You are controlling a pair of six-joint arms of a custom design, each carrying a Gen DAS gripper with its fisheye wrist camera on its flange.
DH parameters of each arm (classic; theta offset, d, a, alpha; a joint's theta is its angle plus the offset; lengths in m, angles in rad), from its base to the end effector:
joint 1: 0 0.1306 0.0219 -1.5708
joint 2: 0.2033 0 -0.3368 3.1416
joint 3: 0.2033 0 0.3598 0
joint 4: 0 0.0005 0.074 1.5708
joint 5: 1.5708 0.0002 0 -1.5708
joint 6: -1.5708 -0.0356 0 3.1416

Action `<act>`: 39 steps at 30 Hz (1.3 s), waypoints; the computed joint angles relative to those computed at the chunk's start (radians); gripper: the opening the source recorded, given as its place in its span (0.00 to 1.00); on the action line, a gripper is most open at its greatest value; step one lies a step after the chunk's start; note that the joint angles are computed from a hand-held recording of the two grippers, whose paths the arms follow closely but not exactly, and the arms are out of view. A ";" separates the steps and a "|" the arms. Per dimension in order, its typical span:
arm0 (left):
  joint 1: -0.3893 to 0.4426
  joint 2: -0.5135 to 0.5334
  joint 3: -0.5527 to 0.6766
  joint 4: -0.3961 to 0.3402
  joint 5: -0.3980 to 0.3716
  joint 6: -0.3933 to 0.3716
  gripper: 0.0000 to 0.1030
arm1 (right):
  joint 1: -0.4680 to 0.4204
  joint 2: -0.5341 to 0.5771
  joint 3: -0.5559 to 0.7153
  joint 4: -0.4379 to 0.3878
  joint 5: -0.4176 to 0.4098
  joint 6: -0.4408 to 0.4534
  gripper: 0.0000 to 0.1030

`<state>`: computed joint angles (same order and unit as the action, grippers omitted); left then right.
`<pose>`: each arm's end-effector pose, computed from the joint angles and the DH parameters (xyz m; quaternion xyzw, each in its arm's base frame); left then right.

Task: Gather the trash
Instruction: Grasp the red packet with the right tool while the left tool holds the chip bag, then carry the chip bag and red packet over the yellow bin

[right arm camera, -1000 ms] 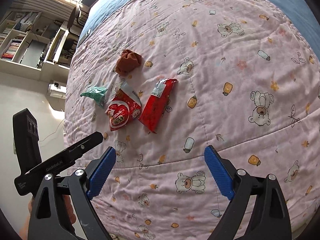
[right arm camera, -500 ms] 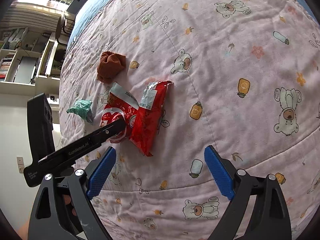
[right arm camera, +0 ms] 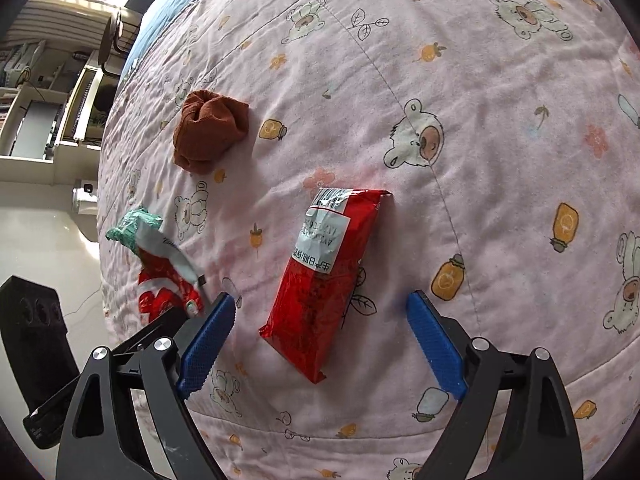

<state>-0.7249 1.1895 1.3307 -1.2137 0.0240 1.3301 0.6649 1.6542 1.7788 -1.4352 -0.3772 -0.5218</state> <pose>0.2766 -0.2468 0.4164 -0.2859 0.9259 -0.2171 0.1175 0.3869 0.3193 0.3948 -0.0939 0.9697 0.2254 0.0017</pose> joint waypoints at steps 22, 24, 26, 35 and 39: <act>-0.256 -0.015 0.113 -0.032 -0.064 0.213 0.33 | -0.045 -0.359 -0.209 -0.006 0.113 -0.020 0.39; -0.288 0.007 0.160 -0.047 -0.071 0.195 0.33 | -0.053 -0.420 -0.228 -0.025 0.122 -0.038 0.39; -0.316 0.032 0.210 -0.065 -0.072 0.170 0.33 | -0.051 -0.476 -0.246 -0.044 0.146 -0.065 0.39; -0.443 0.143 0.398 -0.104 -0.075 0.093 0.33 | -0.063 -0.773 -0.372 -0.157 0.234 -0.222 0.39; -0.489 0.224 0.496 -0.114 -0.053 0.056 0.33 | -0.111 -0.897 -0.407 -0.229 0.246 -0.262 0.39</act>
<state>-1.2137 1.4139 1.8269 -1.3272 -0.0287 1.3865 0.5538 0.7577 1.3723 -1.6645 -0.1311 -0.7839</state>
